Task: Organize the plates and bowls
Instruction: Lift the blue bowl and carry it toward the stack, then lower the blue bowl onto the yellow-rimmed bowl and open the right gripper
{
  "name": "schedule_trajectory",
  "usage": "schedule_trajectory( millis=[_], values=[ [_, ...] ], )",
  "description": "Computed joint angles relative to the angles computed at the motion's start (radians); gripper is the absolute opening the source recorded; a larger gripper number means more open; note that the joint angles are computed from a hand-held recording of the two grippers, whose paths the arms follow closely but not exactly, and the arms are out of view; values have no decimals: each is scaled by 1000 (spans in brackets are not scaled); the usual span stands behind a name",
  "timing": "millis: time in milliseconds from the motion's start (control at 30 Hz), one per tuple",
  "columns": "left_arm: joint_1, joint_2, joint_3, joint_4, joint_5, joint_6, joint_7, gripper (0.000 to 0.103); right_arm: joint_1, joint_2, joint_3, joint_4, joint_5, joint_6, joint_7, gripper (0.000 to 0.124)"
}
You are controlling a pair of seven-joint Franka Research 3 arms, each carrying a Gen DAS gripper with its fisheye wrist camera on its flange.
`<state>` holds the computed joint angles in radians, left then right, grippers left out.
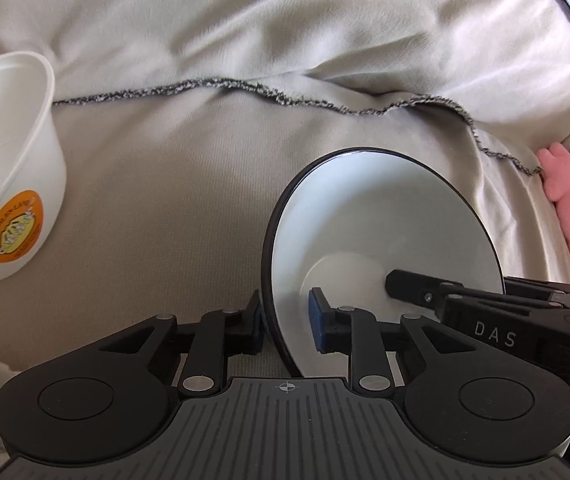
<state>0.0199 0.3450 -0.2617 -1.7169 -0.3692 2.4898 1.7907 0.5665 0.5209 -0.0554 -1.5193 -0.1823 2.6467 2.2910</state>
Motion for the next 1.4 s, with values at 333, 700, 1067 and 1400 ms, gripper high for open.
schedule_trajectory(
  millis=[333, 700, 1067, 1400],
  values=[
    [7, -291, 13, -229, -275, 109, 250, 23, 88, -271, -33, -261, -279, 132, 203, 21],
    [-149, -527, 127, -570, -406, 146, 358, 23, -4, -415, 107, -527, -334, 153, 283, 21],
    [-248, -524, 180, -665, -481, 296, 345, 21, 6, -393, 100, -540, -535, 167, 436, 23],
    [-252, -538, 185, -670, -431, 279, 294, 21, -32, -412, 119, -581, -470, 228, 423, 25]
  ],
)
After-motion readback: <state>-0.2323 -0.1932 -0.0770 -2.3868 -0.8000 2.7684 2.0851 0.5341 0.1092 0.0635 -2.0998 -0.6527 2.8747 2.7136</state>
